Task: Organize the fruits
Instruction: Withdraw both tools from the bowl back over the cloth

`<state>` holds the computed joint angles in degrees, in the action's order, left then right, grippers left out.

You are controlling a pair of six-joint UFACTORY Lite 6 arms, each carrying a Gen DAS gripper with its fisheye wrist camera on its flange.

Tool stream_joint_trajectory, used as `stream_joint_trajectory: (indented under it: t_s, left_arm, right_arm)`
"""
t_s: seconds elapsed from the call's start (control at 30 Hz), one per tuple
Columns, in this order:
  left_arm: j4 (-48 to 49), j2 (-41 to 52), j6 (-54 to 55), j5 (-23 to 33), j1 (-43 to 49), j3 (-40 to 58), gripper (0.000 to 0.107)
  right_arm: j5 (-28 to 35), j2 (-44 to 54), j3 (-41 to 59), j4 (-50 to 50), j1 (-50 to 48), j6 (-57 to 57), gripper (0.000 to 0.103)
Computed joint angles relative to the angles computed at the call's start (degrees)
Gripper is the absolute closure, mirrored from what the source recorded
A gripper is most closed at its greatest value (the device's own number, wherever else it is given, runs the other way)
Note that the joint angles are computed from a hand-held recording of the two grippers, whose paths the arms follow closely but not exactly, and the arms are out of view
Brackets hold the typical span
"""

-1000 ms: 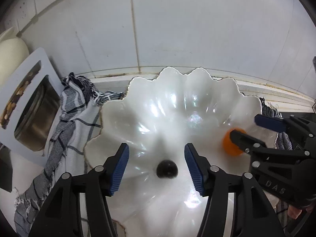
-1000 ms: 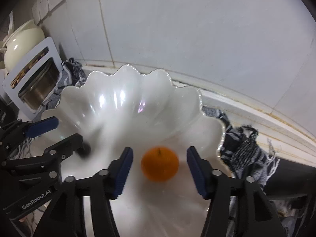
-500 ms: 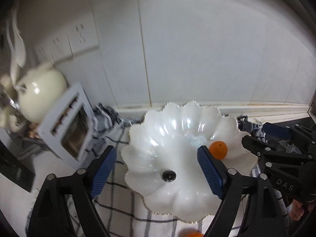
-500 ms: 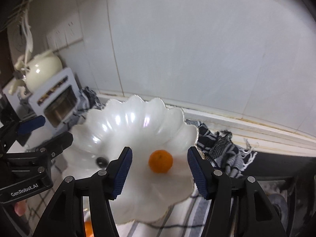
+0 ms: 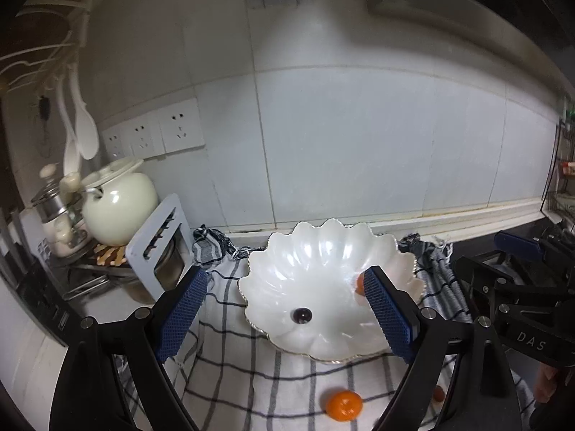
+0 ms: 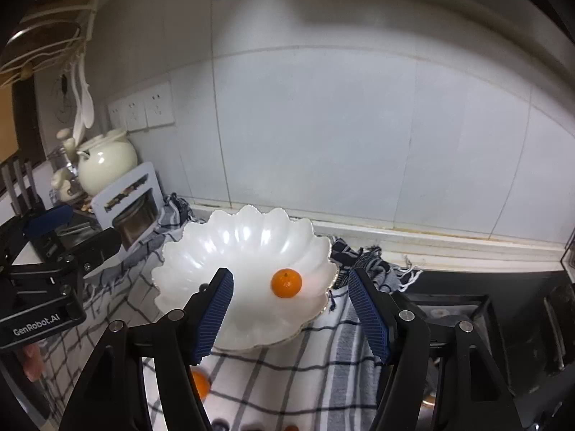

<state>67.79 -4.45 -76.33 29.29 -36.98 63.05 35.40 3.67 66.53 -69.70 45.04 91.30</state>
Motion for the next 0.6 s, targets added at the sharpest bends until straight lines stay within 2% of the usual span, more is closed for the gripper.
stream_joint_trajectory:
  t_s: [0.1,0.3,0.6]
  left_arm:
    - [0.77,-4.47,-3.01,4.26,-4.14,-3.01,0.017]
    - [0.68,-11.52,-8.04,15.71,-14.18,-7.57,0.017]
    - [-0.35,-16.96,-17.47,36.60,-33.87,-12.20,0.017]
  right_arm:
    - [1.60,-4.49,-3.58,-1.43,2.60,1.51,0.030]
    - [6.71,-13.43,-10.30,-3.97,8.70,3.76,0.030]
    - [13.02,-23.31,-18.09,-4.11,19.03,4.49,0.030]
